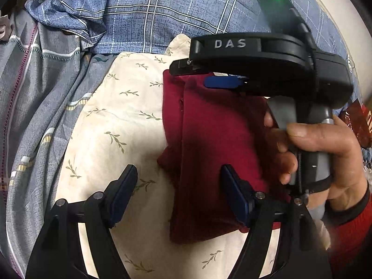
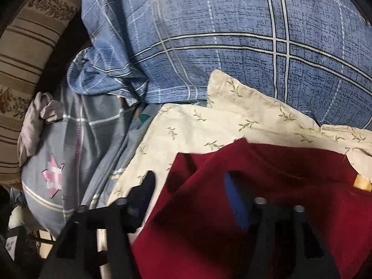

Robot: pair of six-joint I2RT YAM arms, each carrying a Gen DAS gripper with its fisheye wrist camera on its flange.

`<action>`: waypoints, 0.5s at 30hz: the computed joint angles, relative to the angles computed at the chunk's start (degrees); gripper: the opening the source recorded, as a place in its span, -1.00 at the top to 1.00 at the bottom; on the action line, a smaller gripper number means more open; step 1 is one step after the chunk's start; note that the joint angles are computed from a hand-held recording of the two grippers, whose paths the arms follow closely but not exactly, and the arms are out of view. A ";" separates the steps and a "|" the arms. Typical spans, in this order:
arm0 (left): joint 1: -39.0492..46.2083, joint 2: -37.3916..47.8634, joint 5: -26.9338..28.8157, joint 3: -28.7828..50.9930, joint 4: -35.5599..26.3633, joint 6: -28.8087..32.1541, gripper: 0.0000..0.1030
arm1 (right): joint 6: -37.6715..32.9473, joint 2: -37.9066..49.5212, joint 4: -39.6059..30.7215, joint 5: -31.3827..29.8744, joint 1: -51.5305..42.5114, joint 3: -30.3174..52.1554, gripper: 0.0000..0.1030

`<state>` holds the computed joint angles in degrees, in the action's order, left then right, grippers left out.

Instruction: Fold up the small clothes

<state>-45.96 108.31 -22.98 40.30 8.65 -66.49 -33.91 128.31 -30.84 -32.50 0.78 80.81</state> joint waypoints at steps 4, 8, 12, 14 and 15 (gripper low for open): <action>-0.29 -0.67 0.16 -0.30 -0.49 -0.78 -0.45 | -0.08 -1.18 2.06 4.35 2.18 -2.04 -0.44; -0.85 -1.44 -0.17 -1.05 -0.41 -1.85 -0.45 | -1.89 -1.29 4.29 10.21 5.88 -3.59 -0.66; -0.39 -0.74 0.60 -1.05 0.23 -2.52 -0.46 | -4.04 -2.69 13.21 19.52 10.42 -9.52 -0.70; -0.31 -0.35 0.72 -0.75 0.60 -2.59 -0.46 | -4.53 -3.44 17.01 20.73 10.62 -12.13 -0.57; -0.20 -0.13 0.78 -0.61 0.93 -2.37 -0.47 | -4.98 -4.12 19.50 21.32 10.44 -13.82 -0.36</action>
<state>-46.16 108.18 -22.20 39.69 9.58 -68.86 -38.89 124.19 -11.34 -11.19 11.23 66.99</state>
